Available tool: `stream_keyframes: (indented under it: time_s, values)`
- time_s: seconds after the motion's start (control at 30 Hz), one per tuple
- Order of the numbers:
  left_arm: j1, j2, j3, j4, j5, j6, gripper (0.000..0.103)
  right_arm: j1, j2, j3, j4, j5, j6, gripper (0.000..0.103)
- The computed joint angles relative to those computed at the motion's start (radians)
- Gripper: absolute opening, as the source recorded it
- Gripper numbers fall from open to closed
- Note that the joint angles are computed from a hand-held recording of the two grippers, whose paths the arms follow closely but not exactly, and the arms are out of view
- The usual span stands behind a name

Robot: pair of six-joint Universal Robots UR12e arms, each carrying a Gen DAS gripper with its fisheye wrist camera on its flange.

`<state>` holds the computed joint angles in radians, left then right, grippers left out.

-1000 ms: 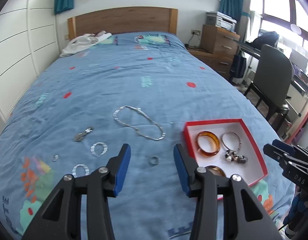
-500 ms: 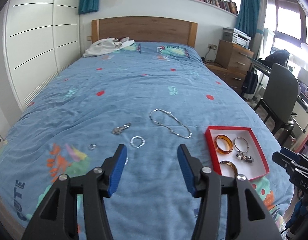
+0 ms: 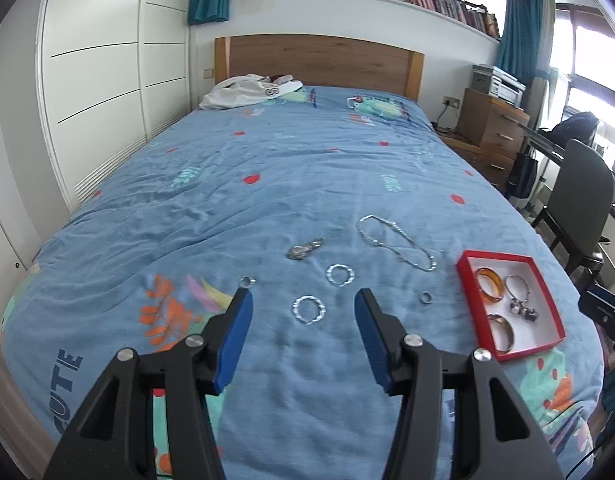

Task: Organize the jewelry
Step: 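Withdraw both tools back over the remaining silver rings and chains, then grasp the small silver ring with the right tool while the left tool grasps a twisted silver hoop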

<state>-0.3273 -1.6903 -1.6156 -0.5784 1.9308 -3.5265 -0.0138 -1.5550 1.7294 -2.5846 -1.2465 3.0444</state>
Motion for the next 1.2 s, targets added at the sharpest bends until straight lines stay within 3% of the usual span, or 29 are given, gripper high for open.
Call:
stream_keyframes:
  time_s: [0.27, 0.63, 0.9, 1.2]
  values:
    - [0.027, 0.0, -0.014, -0.023, 0.001, 0.004, 0.051, 0.033, 0.031, -0.018, 0.017, 0.017, -0.011, 0.053]
    - [0.063, -0.039, -0.006, -0.039, -0.057, 0.027, 0.051, 0.068, 0.101, -0.057, 0.03, 0.019, -0.012, 0.053]
    - [0.097, -0.049, -0.029, -0.033, -0.102, -0.017, 0.051, 0.084, 0.149, -0.081, 0.051, 0.03, -0.011, 0.053]
    - [0.113, -0.08, -0.044, 0.0, -0.207, -0.004, 0.051, 0.099, 0.204, -0.102, 0.071, 0.058, 0.005, 0.053]
